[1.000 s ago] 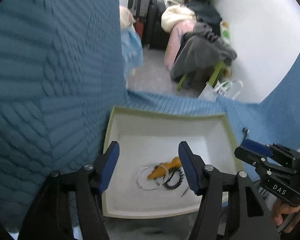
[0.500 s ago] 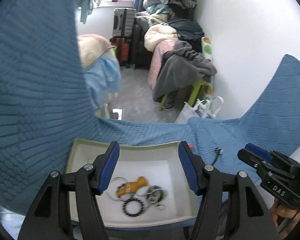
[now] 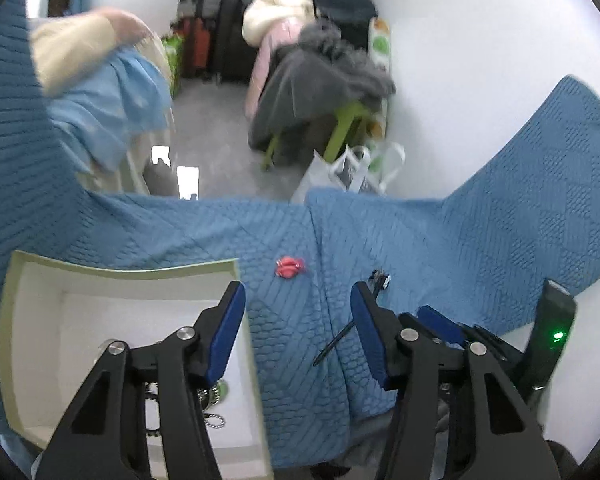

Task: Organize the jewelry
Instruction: 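Move both tools back toward the pink charm and black cord pendant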

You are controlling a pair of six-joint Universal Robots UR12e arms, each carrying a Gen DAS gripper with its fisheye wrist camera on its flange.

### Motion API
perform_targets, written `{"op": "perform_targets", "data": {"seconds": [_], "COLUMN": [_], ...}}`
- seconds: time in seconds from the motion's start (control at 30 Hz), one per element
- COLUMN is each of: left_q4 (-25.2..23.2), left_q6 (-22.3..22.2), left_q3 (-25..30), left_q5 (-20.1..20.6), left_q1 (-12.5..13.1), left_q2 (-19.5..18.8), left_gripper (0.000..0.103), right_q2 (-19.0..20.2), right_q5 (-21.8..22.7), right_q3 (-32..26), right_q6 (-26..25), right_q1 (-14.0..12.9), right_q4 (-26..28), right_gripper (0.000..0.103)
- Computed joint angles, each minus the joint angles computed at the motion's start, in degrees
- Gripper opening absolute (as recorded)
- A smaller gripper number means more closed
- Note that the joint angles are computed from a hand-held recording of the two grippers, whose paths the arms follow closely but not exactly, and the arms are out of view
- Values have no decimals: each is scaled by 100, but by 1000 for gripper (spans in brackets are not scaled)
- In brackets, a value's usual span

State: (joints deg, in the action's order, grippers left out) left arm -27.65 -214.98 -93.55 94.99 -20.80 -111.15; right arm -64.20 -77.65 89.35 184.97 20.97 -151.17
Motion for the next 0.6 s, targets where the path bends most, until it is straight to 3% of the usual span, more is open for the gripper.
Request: {"op": "perform_targets", "data": {"seconds": [0.1,0.27,0.4,0.5,0.6], "left_q4": [-662,-1342,-1949,-2530,-2929], "left_q6": [15,294,335,360,233], "left_q3": [418,1030,1421,1730,1919], "left_q5": [-411,-357,-552,-740,-855], "left_q1": [97,61,93,156,222], "left_q2": [-253,-632,-894,-1104,-1268], "left_gripper": [52,51,51,41,40], "right_q2": [212,487,614,662,677], "right_q5": [36,-101,-393,-317,-353], "right_q3": [-156,-376,-475,-539,-564], "right_q6": [50,182,121,48,-33], "right_q1": [-44,-86,-86,-99,-76], "right_q4": [204,559,638,705,741], "right_gripper": [30,30,30,30,30]}}
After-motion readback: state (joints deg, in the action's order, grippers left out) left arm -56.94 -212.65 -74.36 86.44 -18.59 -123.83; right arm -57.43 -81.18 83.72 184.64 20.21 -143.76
